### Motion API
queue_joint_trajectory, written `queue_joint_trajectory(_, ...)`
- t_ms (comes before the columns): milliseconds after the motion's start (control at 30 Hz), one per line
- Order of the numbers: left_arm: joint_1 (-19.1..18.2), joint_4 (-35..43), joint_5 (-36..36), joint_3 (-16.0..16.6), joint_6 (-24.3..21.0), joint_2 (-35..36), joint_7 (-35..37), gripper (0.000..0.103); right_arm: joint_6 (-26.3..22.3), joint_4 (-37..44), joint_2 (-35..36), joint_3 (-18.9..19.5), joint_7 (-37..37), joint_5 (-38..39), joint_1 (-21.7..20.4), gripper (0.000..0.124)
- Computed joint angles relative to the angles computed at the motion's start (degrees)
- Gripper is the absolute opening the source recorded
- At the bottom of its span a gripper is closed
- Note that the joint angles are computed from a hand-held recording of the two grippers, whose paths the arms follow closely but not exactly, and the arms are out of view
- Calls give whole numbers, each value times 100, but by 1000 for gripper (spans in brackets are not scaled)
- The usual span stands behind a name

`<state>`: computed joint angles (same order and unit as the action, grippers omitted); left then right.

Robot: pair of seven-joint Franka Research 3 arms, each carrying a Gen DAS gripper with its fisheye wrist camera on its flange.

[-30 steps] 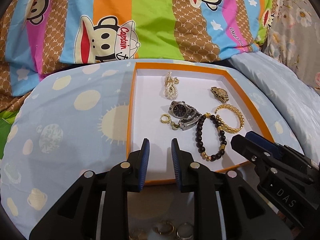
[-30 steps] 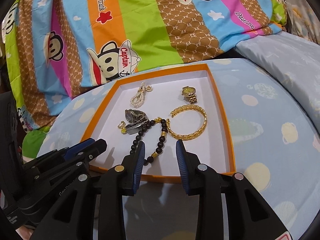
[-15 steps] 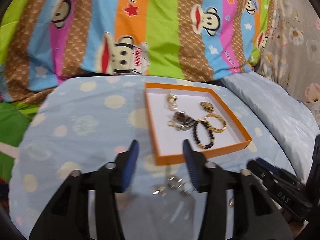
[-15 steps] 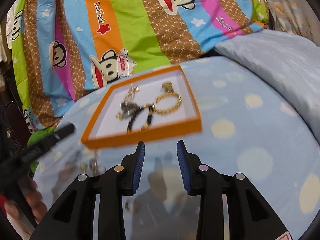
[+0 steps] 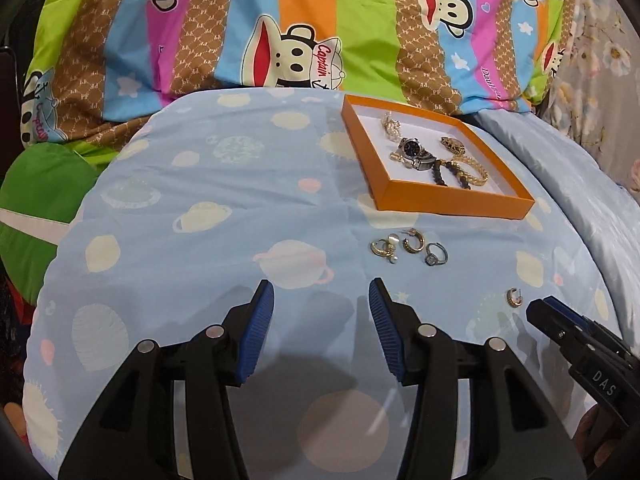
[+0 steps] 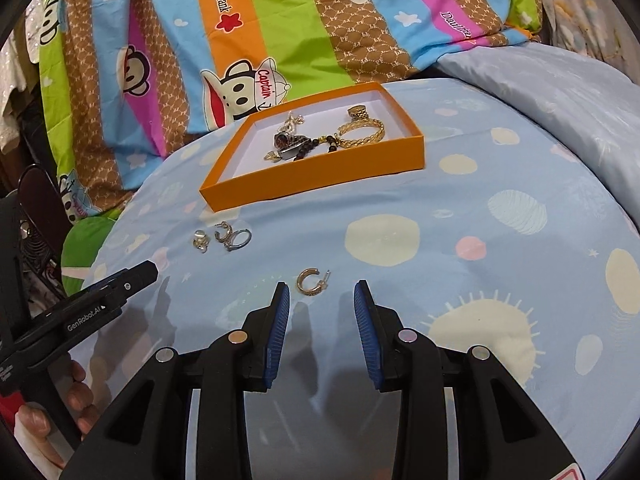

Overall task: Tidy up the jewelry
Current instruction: 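Withdraw both open tools from the orange box toward the remaining earrings, then grasp the small gold earring with the left tool and lift it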

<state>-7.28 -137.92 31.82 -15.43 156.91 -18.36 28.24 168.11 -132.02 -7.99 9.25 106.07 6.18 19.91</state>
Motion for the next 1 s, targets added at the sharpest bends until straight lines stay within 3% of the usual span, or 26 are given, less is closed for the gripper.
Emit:
queue_joint_trajectory(367, -71, 128, 9, 50, 128, 167, 119, 54, -105, 112, 105, 15, 391, -255, -44, 33)
queue_joint_trajectory(533, -146, 407, -246, 129, 321, 534, 390, 55, -79, 95, 94, -17, 341, -177, -9, 33)
queue_joint_trajectory(733, -155, 794, -247, 148, 225, 928, 419, 53, -52, 83, 92, -25, 299, -109, 1, 34)
queue_joint_trajectory(800, -188, 842, -370, 205, 237, 1003, 489, 44, -52, 86, 94, -29, 274, -89, 5, 36)
queue_joint_trajectory(933, -238, 835, -625, 288, 342, 1058, 706, 10, -53, 84, 93, -22, 290, -94, -1, 38)
queue_joint_trajectory(1000, -178, 789, -429, 243, 426, 1006, 548, 7, -45, 78, 89, -24, 284, -84, 0, 38)
